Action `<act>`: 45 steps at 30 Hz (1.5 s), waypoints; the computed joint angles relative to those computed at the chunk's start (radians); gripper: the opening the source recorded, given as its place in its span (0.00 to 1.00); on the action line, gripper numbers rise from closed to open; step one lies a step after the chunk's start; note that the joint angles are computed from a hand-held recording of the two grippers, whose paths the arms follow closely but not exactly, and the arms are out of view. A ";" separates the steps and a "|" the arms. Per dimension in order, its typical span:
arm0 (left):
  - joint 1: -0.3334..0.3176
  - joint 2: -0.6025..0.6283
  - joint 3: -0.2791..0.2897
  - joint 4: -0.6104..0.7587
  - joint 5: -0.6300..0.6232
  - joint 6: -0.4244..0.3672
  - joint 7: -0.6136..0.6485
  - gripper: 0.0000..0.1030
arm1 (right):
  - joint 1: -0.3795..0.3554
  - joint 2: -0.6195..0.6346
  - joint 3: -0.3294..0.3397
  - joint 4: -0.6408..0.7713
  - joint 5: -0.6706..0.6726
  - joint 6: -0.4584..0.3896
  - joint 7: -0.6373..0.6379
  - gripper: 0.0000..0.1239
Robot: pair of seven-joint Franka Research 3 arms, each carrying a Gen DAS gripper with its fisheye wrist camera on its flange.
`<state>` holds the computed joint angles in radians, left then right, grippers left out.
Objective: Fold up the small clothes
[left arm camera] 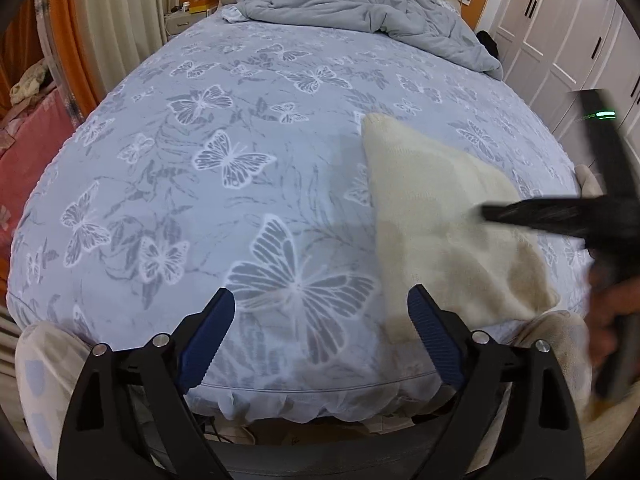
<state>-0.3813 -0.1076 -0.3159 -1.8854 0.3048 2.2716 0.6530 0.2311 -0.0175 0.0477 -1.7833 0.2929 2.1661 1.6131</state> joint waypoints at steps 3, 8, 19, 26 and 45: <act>-0.005 0.022 0.001 0.015 -0.026 0.003 0.017 0.83 | -0.028 -0.051 -0.039 -0.081 -0.149 -0.054 0.108 0.04; -0.026 0.095 -0.010 0.096 -0.030 -0.001 0.056 0.83 | -0.096 -0.033 -0.076 -0.171 0.063 -0.065 0.074 0.00; -0.119 0.356 -0.002 0.442 0.060 -0.097 0.109 0.83 | -0.080 0.180 -0.035 0.118 -0.153 -0.113 0.076 0.01; -0.172 0.460 0.029 0.598 0.046 -0.207 0.145 0.84 | -0.086 0.025 -0.054 -0.022 -0.028 -0.016 -0.011 0.06; -0.186 0.462 0.031 0.565 0.024 -0.278 0.150 0.84 | -0.136 -0.014 -0.071 -0.142 0.053 0.070 0.089 0.49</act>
